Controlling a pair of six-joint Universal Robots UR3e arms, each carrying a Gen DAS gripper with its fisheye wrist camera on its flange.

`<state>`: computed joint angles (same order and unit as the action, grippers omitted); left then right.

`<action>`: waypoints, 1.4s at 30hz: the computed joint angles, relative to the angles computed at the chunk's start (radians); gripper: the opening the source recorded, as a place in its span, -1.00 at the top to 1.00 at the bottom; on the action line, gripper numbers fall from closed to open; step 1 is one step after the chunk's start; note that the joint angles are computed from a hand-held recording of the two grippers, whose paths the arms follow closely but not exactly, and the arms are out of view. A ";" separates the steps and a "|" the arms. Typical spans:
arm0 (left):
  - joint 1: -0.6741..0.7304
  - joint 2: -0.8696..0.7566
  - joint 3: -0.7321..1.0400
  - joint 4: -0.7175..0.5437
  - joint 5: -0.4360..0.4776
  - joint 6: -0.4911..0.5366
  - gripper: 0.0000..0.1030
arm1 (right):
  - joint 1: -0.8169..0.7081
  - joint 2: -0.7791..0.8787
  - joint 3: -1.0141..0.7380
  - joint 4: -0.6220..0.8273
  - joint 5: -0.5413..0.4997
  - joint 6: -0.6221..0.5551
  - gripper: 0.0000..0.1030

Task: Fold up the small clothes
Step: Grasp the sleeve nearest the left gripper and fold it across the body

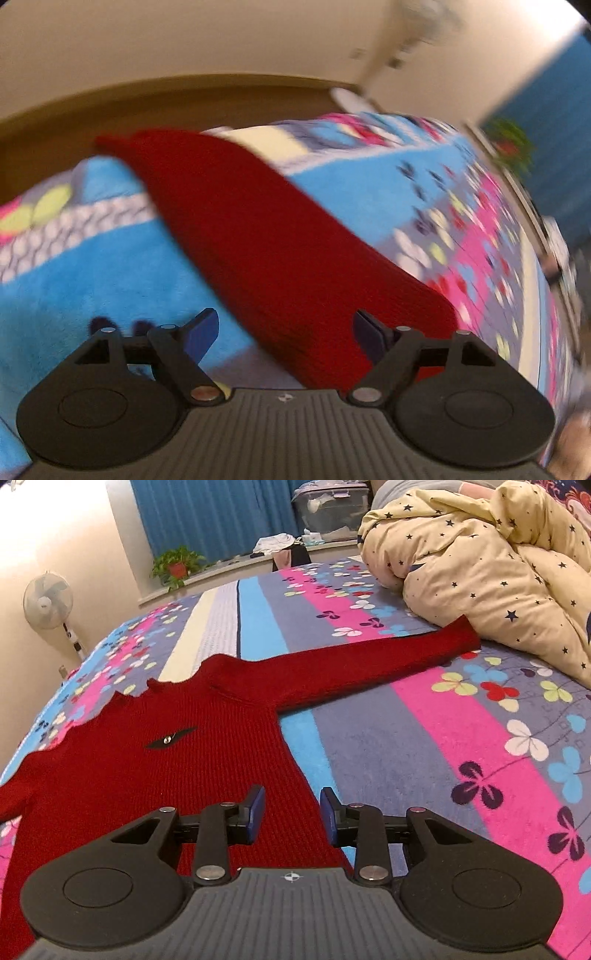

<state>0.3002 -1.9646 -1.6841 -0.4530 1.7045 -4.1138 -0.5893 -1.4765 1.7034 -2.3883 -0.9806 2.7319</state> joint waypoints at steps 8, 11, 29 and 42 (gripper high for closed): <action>0.032 -0.029 -0.066 0.154 0.030 -0.040 -0.10 | 0.033 0.022 -0.013 0.005 -0.037 -0.006 0.33; 0.007 -0.039 -0.046 0.162 0.081 -0.027 0.66 | 0.039 0.026 -0.016 0.008 -0.042 -0.013 0.33; -0.036 -0.098 0.058 0.104 0.137 -0.021 0.67 | 0.057 0.070 -0.058 0.033 -0.049 -0.028 0.33; -0.469 -0.426 0.709 0.231 0.201 0.616 0.63 | 0.076 0.080 -0.053 -0.001 -0.071 -0.032 0.33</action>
<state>-0.1687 -2.3907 -0.9755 -0.2217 1.9051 -3.4977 -0.5136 -1.3968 1.6504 -2.3889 -1.0521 2.7000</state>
